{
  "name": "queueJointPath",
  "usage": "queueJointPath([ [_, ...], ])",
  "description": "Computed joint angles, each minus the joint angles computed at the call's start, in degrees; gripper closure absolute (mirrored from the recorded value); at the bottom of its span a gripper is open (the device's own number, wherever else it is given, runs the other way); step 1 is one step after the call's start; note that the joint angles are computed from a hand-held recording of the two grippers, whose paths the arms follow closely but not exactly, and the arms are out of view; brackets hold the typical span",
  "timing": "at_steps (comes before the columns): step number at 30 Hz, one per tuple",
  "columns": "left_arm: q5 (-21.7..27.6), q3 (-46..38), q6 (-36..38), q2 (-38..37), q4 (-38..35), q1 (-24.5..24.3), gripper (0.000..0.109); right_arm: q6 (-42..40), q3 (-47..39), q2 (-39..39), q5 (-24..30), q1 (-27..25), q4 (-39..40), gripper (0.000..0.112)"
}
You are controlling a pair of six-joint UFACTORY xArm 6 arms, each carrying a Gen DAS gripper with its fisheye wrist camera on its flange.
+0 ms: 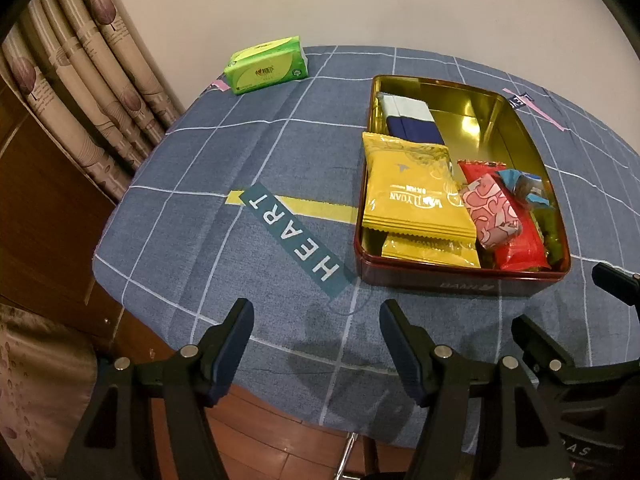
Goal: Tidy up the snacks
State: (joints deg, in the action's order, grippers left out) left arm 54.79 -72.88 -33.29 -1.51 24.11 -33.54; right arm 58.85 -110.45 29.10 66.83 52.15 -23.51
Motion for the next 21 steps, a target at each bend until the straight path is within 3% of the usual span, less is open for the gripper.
queueJointPath([
  [21,-0.3,0.1,-0.3,0.1,-0.6,0.6,0.042,0.0,-0.9,0.7,0.5,0.2,0.2,0.012],
])
